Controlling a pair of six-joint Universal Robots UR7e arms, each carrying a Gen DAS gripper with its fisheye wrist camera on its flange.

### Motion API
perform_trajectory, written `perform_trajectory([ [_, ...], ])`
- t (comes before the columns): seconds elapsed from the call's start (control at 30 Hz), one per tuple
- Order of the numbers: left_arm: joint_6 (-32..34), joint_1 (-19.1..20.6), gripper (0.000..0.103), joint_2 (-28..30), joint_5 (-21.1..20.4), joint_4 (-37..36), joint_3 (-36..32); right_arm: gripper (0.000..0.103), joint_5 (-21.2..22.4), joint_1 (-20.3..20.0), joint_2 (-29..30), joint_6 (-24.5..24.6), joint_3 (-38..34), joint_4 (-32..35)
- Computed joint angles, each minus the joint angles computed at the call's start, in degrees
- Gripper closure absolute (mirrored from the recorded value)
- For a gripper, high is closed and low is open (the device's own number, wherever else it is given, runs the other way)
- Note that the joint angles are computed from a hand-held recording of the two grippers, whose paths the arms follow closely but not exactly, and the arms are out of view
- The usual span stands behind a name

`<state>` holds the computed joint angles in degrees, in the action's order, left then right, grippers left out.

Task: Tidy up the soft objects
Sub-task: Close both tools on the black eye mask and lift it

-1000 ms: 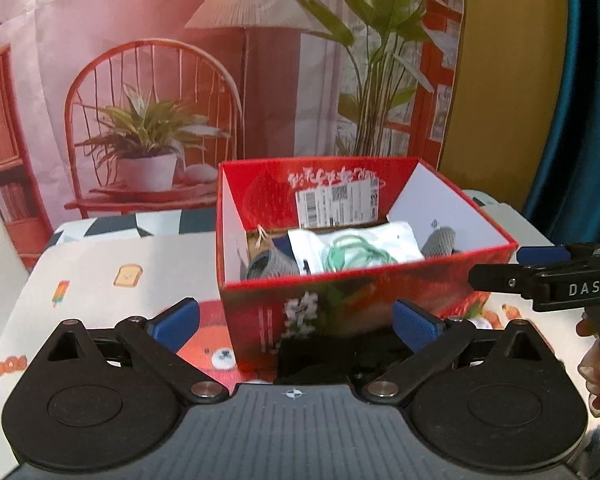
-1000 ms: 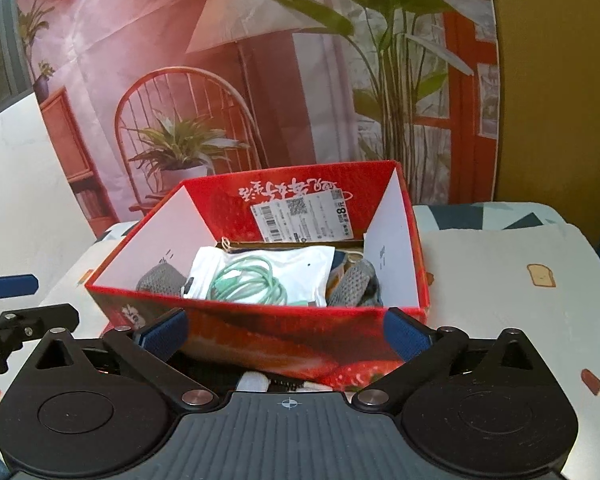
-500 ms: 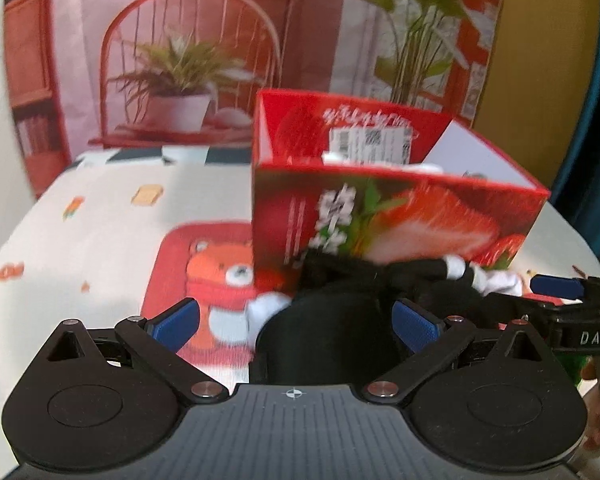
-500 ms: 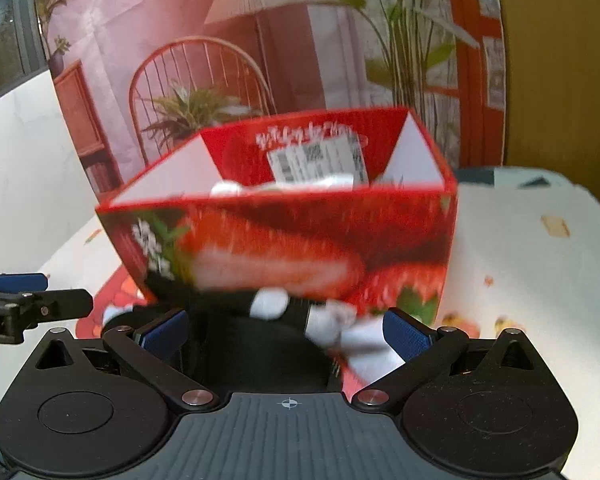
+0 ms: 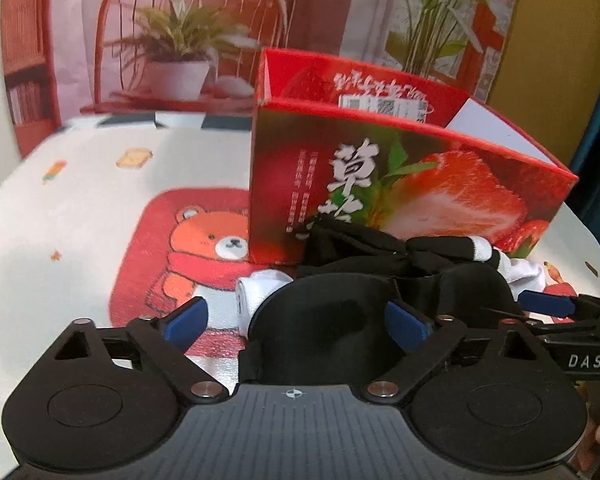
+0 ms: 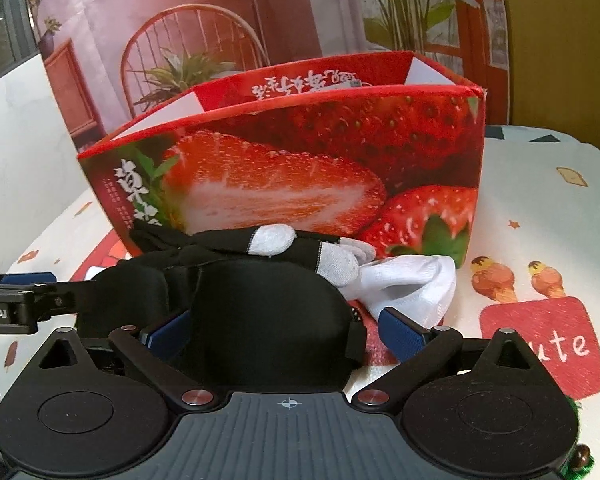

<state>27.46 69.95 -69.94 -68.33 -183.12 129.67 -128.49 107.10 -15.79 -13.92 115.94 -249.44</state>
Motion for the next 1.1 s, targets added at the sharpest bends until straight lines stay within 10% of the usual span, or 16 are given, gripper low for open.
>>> perform_trajectory([
  [0.4,-2.3,1.4,0.043,-2.0,-1.1,8.0,0.5,0.022,2.2,0.4,-0.5,0.5,0.5,5.0],
  [1.1,0.5,0.2,0.040,-5.5,1.4,6.6,5.7,0.037,2.1,2.7,2.0,0.5,3.7,0.9],
])
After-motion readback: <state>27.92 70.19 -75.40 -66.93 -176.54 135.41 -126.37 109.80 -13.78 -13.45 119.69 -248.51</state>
